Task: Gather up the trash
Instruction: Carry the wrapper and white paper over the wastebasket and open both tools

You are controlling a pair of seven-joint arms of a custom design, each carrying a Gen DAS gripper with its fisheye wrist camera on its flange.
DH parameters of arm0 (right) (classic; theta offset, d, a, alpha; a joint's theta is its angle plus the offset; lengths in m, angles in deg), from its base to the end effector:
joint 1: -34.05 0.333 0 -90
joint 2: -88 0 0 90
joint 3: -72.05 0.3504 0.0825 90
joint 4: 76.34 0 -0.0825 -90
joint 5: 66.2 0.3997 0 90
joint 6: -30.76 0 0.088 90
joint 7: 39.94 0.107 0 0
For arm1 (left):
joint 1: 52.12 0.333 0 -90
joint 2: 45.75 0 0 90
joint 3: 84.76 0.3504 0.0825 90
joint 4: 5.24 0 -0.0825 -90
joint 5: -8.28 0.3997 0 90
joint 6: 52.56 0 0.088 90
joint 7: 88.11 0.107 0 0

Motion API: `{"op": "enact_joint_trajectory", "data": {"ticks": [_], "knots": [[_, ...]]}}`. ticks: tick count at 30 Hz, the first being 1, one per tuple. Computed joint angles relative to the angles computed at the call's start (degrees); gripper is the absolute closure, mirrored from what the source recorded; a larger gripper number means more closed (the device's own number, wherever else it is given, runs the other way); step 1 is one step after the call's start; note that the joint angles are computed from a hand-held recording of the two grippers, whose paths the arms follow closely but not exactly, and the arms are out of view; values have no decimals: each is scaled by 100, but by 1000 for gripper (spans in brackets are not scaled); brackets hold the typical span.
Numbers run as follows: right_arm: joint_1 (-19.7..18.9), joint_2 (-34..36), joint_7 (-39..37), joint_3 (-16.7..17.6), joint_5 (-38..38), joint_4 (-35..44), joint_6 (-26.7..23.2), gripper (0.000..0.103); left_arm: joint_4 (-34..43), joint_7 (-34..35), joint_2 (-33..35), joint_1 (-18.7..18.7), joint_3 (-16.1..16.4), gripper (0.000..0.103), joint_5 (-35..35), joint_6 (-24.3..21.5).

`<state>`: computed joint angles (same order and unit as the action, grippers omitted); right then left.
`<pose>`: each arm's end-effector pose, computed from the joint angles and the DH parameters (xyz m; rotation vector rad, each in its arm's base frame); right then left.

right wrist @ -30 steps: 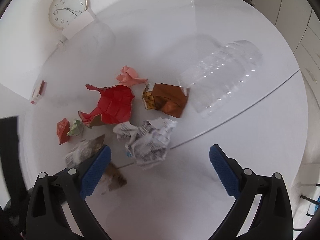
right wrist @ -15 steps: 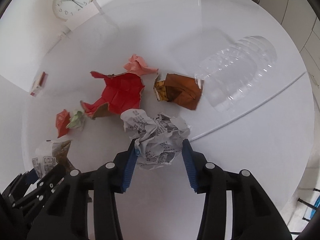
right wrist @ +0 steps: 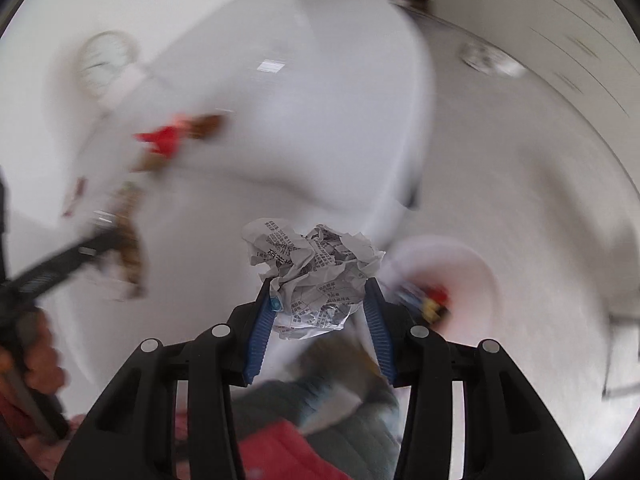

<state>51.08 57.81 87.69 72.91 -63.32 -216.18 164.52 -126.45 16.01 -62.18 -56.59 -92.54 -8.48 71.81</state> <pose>0.4023 0.1316 0.5589 -1.5382 2.2512 -0.1260 0.4920 -0.1258 0.5986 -1.7330 2.4438 -0.6077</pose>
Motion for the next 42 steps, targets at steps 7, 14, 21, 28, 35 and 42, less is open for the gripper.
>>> {"op": "enact_joint_trajectory", "data": {"ticks": [7, 14, 21, 28, 35, 42], "knots": [[-186, -529, 209, -249, 156, -1052, -393, 50, -141, 538, -236, -435, -226, 48, -163, -148], [-417, -989, 500, -225, 82, -1480, -747, 7, -181, 489, -262, -651, -385, 47, -92, -272], [-726, -1758, 768, -298, -167, -1707, -1104, 3, -136, 463, -113, -926, -525, 47, -160, -444], [-924, -2379, 745, -375, -409, -1875, -1519, 3, -45, 698, 60, -1218, -615, 43, -364, -585], [-1085, -2751, 814, -428, -510, -2028, -1608, 3, -176, 955, -126, -1376, -638, 8, -636, -340], [-1131, -2827, 870, -459, -510, -2051, -1581, 3, -196, 957, -223, -1390, -645, 8, -505, -311]]}}
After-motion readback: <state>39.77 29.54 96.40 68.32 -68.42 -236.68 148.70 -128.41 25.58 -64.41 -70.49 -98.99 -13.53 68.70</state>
